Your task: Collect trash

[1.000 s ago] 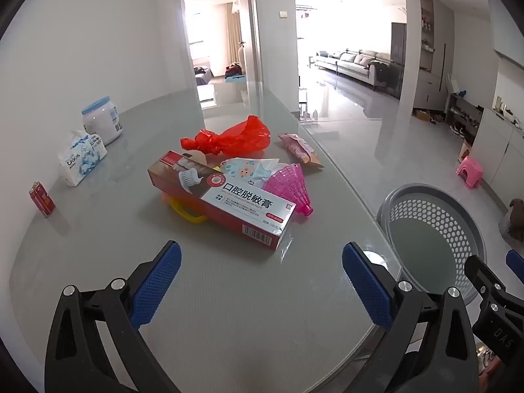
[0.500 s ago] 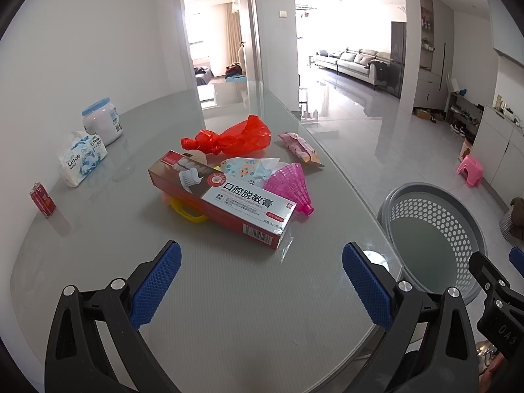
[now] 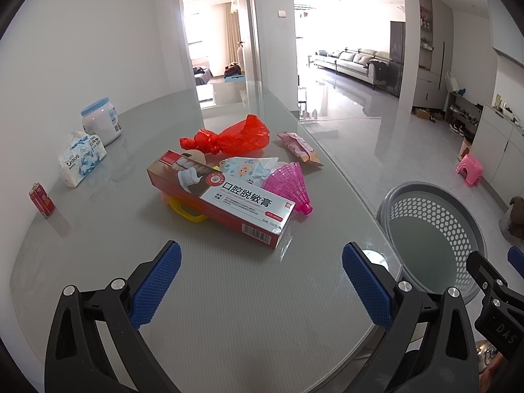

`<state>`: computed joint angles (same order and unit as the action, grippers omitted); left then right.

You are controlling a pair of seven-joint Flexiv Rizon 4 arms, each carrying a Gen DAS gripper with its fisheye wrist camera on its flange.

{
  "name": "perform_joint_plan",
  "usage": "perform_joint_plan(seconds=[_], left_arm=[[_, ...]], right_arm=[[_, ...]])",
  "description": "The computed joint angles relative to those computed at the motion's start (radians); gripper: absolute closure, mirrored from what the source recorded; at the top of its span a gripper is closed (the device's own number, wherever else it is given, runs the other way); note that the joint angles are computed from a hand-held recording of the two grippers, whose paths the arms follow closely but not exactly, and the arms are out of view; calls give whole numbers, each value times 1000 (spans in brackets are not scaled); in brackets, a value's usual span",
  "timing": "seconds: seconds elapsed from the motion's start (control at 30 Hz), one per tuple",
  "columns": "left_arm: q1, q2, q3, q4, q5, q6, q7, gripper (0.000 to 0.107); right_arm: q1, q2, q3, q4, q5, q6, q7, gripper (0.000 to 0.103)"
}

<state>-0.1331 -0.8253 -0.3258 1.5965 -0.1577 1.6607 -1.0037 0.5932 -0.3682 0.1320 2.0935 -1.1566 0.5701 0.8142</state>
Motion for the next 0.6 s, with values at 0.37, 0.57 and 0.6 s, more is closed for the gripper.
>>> perform_joint_plan(seconds=[0.37,0.57,0.6], left_arm=[[4,-2,-7,1,2,-3,4,10],[4,-2,-7,1,1,-2,4,10],[4,-2,-7,1,1,-2,4,10]], right_arm=[[2,-6,-2,-4,-1,-3,5,8],[3,-7,-2,-3,-1,-7,9,8],[3,-6,-1,-4,0,-8,6,8]])
